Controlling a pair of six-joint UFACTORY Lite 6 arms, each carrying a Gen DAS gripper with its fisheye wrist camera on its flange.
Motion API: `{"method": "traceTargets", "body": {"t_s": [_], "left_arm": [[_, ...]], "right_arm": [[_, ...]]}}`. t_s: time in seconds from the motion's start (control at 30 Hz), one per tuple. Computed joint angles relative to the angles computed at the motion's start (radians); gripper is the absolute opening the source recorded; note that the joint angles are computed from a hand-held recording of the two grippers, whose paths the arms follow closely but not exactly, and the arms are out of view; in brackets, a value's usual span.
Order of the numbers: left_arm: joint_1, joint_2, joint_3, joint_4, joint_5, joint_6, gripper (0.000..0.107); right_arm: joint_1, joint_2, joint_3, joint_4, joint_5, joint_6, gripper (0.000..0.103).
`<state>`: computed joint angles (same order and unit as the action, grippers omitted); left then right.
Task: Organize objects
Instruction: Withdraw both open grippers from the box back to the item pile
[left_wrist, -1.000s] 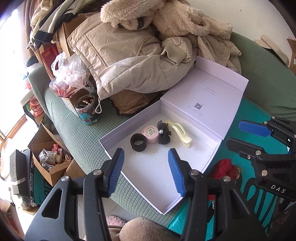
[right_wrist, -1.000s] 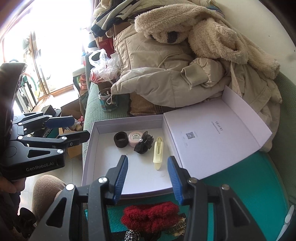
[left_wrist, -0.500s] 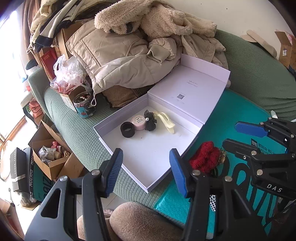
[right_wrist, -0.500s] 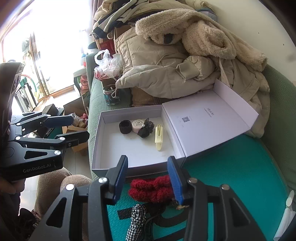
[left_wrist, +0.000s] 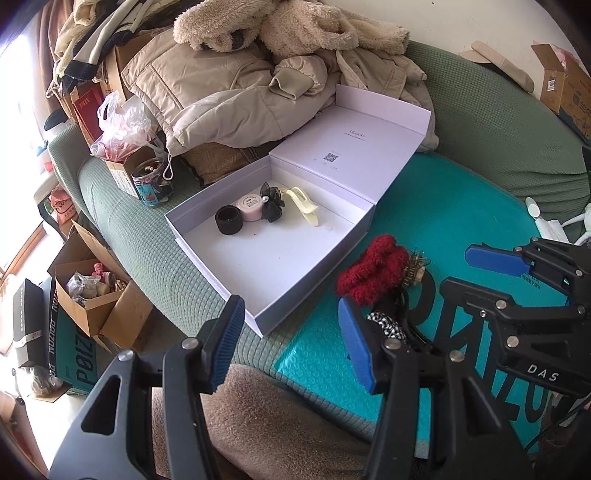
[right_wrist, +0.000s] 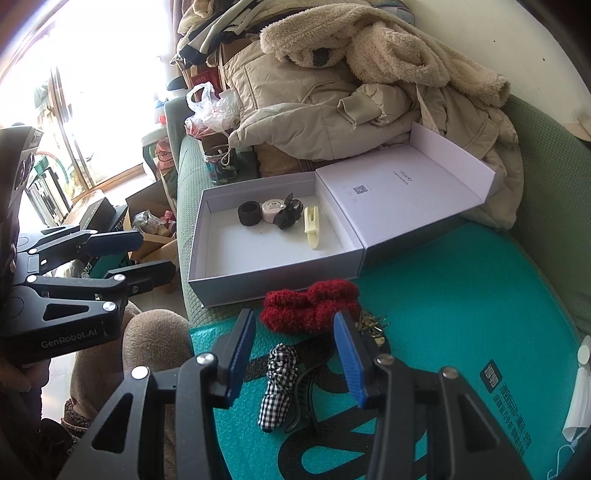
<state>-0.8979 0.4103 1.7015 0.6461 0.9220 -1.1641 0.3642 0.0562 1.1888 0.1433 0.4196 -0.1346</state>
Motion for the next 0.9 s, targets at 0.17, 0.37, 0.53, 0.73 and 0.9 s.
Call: {"method": "traceTargets", "body": {"t_s": [0.17,0.37,0.53,0.73,0.9], "left_arm": [[-0.044,0.010,-0.038,0.004,-0.020,-0.049,0.051],[-0.073,0.033,-0.075,-0.002,-0.081,-0.085,0.051],[-0.088,0.053,-0.114,-0.002,-0.141,-0.126,0.051],[-0.095,0.090,-0.150,-0.010,-0.210,-0.168,0.051],[-0.101,0.141,-0.147,-0.018,-0.238,-0.185,0.051]], "right_arm": [[-0.007,-0.060,-0.104,0.016,-0.023,-0.002,0.045],[-0.005,-0.113,-0.213,0.021,-0.049,0.016,0.045],[-0.022,-0.140,-0.301,0.092,-0.084,-0.037,0.045],[-0.050,-0.144,-0.386,0.222,-0.125,-0.169,0.045],[-0.072,-0.108,-0.419,0.344,-0.153,-0.304,0.045]]}}
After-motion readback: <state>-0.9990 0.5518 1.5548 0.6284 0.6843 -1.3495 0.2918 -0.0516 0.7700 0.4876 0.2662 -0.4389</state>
